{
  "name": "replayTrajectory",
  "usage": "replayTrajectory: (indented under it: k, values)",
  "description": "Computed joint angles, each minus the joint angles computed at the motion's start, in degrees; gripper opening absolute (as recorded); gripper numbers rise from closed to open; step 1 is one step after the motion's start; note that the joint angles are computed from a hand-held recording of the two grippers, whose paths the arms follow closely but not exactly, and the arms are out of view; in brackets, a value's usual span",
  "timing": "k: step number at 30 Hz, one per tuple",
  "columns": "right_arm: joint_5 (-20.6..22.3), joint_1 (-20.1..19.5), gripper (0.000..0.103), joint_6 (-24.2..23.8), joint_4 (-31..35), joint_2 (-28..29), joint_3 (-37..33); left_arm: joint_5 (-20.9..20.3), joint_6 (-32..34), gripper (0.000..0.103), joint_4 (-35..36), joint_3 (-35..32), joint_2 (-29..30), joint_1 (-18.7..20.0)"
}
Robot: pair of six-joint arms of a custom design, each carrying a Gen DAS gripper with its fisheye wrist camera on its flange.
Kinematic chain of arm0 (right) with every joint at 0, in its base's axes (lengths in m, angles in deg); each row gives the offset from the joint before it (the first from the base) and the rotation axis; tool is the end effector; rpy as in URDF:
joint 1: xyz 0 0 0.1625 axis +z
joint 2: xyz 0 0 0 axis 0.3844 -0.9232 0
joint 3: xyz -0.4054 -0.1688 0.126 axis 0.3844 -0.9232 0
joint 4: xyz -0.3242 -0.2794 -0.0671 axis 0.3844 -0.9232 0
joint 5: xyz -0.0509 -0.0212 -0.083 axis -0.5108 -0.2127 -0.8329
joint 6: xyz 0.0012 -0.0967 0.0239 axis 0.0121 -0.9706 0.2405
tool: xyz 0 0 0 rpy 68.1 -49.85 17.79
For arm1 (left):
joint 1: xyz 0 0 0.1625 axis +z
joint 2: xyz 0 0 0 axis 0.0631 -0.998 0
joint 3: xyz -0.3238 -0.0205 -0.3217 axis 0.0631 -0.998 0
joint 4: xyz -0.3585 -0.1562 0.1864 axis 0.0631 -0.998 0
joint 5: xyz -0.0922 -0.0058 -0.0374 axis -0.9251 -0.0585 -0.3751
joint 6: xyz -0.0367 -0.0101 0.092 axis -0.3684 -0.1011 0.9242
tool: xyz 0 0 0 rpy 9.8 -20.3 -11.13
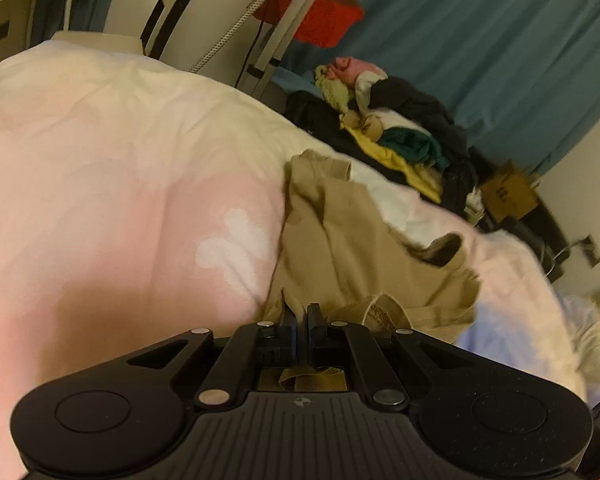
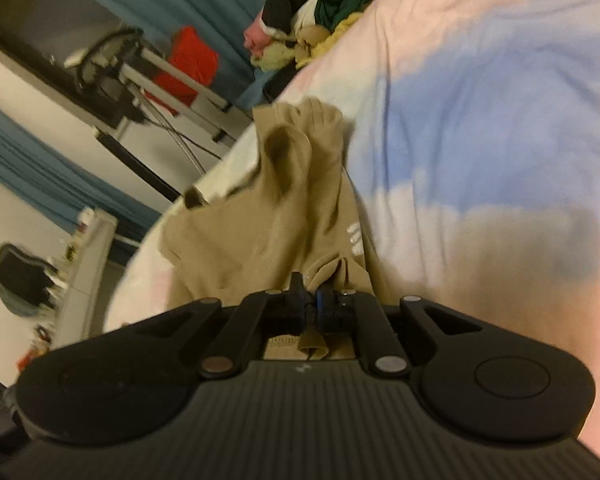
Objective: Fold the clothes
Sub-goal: 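Lift the hem with both grippers and fold it toward the collar, then open both grippers and release the folded hem onto the shirt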
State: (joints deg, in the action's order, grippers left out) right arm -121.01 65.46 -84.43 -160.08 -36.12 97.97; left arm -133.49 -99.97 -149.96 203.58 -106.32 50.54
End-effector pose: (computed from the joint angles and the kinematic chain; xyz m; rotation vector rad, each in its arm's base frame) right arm 0.1054 -0.5575 0.1255 -0.0583 -2.8352 1.0788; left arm -0.1187 -0.5058 0.1633 -0.0004 2.5615 -1.0931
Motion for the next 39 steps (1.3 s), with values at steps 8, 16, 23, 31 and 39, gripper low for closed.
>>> replayTrajectory:
  k: [8,16,23,31,39]
  values:
    - [-8.29,6.03,0.040,-12.96,-6.66,-0.05,3.10,7.79,5.43,0.042,-2.26,4.12,0.00,-7.34]
    - [-10.35,11.31,0.073,-17.61,-18.57,-5.52,12.52,17.05,-0.79,0.083,5.57,13.32,-7.43,-22.78]
    - [-9.04,13.48,0.073,-19.05,-29.57,-8.88,21.52,21.17,-20.38,0.101,29.91,19.88,-21.18,-35.04]
    - [-6.21,12.42,0.074,-20.60,-42.22,-3.95,26.51,26.00,-40.97,0.103,51.00,25.83,-29.84,-45.46]
    - [-6.29,11.34,0.073,-21.83,-45.16,-0.43,26.24,25.92,-43.09,0.103,53.25,28.76,-29.32,-47.14]
